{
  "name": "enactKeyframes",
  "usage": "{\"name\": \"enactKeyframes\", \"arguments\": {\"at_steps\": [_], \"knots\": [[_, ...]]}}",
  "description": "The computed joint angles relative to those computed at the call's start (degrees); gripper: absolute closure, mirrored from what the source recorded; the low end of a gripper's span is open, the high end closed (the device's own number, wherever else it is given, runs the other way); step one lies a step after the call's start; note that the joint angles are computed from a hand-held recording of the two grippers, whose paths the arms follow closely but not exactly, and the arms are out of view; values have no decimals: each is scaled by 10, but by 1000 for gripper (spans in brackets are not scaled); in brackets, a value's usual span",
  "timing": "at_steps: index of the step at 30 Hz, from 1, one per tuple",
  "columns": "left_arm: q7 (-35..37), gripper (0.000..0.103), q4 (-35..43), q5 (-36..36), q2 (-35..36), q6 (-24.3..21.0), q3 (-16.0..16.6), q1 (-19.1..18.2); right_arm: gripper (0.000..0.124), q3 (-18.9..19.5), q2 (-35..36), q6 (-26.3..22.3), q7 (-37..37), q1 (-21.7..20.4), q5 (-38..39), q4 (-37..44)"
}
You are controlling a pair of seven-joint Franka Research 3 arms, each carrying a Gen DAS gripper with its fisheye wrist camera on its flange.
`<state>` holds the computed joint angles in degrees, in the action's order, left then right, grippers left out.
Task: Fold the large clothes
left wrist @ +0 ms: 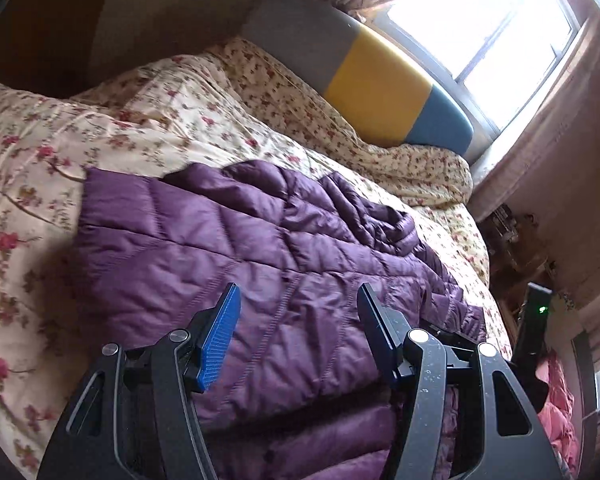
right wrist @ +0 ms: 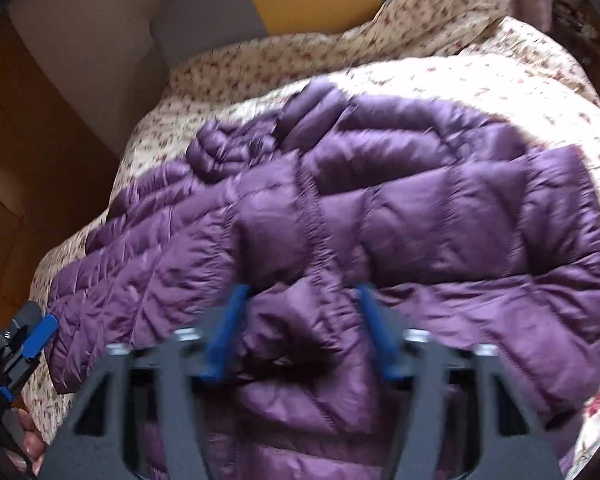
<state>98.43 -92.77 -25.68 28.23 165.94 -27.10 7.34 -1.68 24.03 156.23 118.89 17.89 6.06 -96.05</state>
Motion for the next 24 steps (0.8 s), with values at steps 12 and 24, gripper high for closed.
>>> {"name": "enactKeyframes", "arguments": {"at_steps": [12,24], "knots": [[-41,44,-17,26,1,28,12,8,118,-120,-44,-57,227,85,-273,-36],[-163,44,141,200,106,-76,122,-109,118,-71,-105,-94,317,27,-357,-127]]}}
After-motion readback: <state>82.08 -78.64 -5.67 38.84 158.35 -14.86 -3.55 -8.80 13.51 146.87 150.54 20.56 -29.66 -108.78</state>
